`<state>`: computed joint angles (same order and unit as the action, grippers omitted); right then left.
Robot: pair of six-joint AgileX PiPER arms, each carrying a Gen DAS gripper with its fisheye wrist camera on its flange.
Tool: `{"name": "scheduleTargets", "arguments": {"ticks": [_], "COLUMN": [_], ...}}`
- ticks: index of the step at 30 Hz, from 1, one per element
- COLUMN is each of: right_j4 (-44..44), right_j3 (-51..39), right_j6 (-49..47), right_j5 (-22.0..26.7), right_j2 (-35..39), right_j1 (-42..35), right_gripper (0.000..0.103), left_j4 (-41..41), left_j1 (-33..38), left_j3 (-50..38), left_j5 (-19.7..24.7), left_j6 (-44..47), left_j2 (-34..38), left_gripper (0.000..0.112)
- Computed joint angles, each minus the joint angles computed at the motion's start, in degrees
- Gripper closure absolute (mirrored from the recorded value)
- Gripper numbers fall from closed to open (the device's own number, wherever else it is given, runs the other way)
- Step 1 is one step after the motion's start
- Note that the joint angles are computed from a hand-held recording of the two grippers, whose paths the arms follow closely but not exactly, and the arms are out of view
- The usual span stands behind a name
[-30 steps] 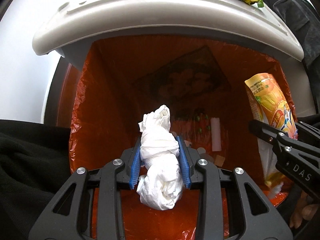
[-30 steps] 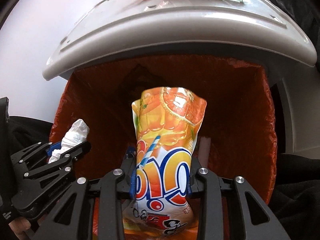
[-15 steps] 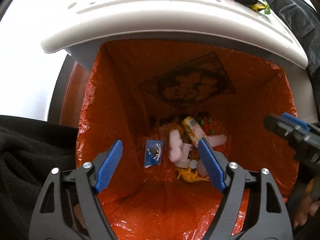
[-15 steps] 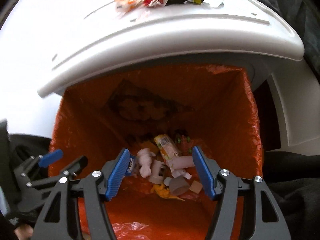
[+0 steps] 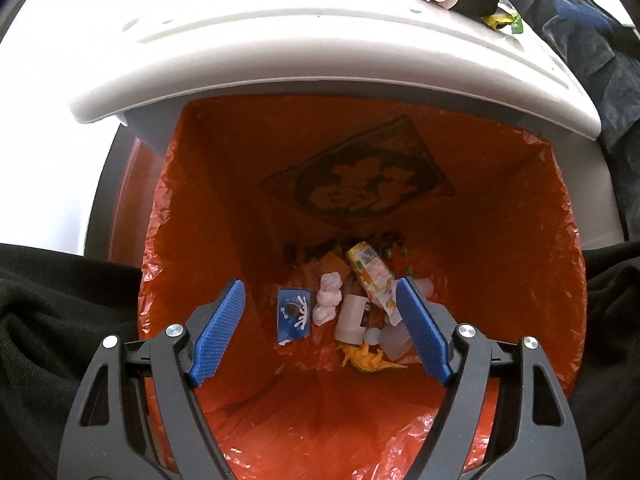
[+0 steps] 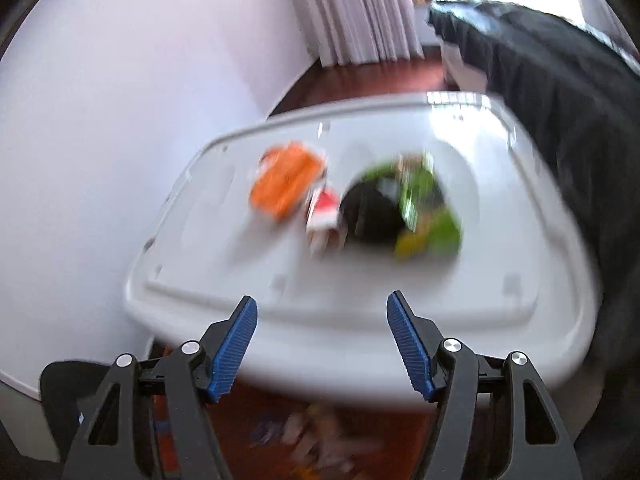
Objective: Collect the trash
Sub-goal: 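Grasp the black sock on the lid with the right gripper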
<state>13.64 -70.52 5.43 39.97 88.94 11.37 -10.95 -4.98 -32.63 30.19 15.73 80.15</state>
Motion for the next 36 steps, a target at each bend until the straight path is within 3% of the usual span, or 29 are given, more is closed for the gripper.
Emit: {"name": "scheduleTargets", "arguments": {"ticks": [6, 11, 14, 18, 21, 24, 28, 31, 36], "right_j4": [2.3, 6.1, 8.5, 0.3, -0.5, 2.9, -0.9, -10.5, -13.2], "right_j3": [-16.3, -23.3, -31.5, -42.5, -43.9, -38.3, -30.7, -25.8, -18.8], "right_j6": [-9.3, -14.7, -14.2, -7.3, -4.1, -5.7, -6.1, -3.6, 1.9], "right_j5": [5.5, 8.2, 13.2, 20.4, 22.4, 18.5, 11.7, 6.8, 0.3], "right_j2": [13.3, 21.0, 27.5, 35.8, 37.9, 36.1, 32.1, 29.8, 26.0], "right_j1": [-3.7, -5.8, -6.7, -4.9, -5.8, -7.0, -4.6, -0.2, 0.7], "right_gripper": [0.042, 0.047, 0.049, 0.054, 0.055, 0.055, 0.052, 0.047, 0.059], "left_j4": [-1.3, -4.2, -5.6, -6.2, -7.2, -8.9, -10.8, -11.5, -11.7], "left_j1": [0.5, 1.6, 2.0, 2.2, 3.0, 4.2, 5.0, 5.1, 5.4], "left_j3": [-0.7, -1.5, -1.8, -1.9, -2.0, -2.2, -1.8, -1.2, -0.4], "left_j5": [0.1, 0.4, 0.6, 0.8, 1.3, 2.0, 2.1, 1.9, 1.4], "left_j6": [1.0, 3.7, 5.2, 6.6, 7.9, 9.7, 11.7, 12.6, 12.3], "left_j2": [1.0, 2.8, 3.4, 3.3, 3.4, 3.6, 2.8, 1.2, -2.1], "left_gripper": [0.036, 0.036, 0.036, 0.036, 0.036, 0.036, 0.036, 0.036, 0.036]}}
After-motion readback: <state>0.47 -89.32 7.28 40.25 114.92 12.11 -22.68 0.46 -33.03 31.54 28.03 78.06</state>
